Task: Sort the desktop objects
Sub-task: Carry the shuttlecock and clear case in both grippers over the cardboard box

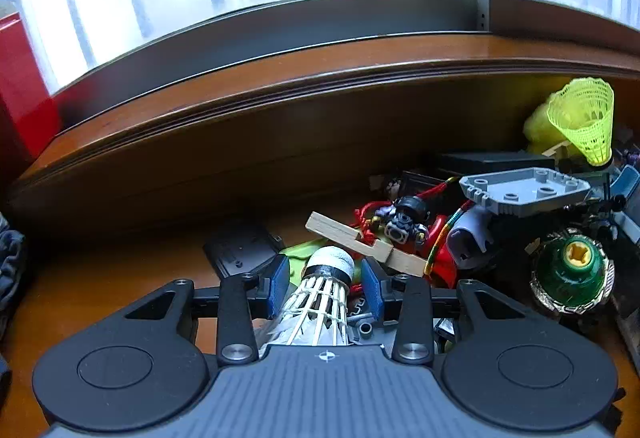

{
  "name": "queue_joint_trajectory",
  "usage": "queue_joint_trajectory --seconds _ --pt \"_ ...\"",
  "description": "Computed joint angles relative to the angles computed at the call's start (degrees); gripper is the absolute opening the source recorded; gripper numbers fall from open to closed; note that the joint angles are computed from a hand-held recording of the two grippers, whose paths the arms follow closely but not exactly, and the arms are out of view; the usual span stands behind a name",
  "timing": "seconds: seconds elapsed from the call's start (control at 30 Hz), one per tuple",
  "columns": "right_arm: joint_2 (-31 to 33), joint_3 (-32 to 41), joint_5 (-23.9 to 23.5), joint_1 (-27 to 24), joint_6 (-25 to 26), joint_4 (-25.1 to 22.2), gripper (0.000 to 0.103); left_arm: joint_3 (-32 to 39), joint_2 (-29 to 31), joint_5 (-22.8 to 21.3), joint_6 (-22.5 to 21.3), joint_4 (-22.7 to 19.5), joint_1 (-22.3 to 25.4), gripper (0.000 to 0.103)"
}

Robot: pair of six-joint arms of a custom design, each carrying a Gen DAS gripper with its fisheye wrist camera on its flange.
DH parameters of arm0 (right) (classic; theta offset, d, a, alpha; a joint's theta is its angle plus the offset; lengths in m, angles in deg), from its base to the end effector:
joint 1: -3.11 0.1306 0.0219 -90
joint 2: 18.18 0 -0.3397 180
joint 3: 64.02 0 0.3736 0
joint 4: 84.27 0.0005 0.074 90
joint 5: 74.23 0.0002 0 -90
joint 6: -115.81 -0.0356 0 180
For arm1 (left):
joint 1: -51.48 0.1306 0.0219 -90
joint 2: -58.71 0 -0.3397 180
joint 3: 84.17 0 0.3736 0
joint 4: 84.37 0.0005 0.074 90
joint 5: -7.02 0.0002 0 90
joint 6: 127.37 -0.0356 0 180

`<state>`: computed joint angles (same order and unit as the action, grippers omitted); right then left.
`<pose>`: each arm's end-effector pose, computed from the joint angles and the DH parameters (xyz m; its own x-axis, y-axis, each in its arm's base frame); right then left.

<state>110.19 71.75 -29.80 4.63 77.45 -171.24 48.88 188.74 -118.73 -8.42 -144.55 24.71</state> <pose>0.6201 0.0414 0.3477 -0.4942 -0.5622 -0.6630 -0.8626 0.4117 0.2939 0.6065 -0.2832 0.3238 -0.6964 -0.0887 -0.7121 -0.2908 0.9421 0.1670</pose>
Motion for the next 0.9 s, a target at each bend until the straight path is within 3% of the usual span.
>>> queue_joint_trajectory --seconds 0.07,0.3,0.5,0.63,0.9 --pt "0.3 0.3 0.1 0.0 -0.5 0.1 0.063 -0.4 0.0 -0.3 -0.6 1.0 -0.2 0.028" --pt "0.2 0.0 -0.2 -0.3 -2.0 1.6 0.063 -5.7 -5.1 -2.6 3.6 5.4 -2.2 0.028" --pt "-2.1 -3.4 -1.8 -1.0 -4.9 6.7 0.063 -13.4 -12.4 -5.3 7.6 13.3 -5.4 0.027" --pt "-4.2 -5.9 -5.0 -2.4 -8.0 10.5 0.063 -13.4 -13.8 -7.1 9.3 14.9 -7.6 0.027" --pt "-8.2 -9.8 -9.5 -5.8 -12.0 16.8 0.063 -7.7 -11.9 -9.0 5.5 15.5 -11.0 0.027"
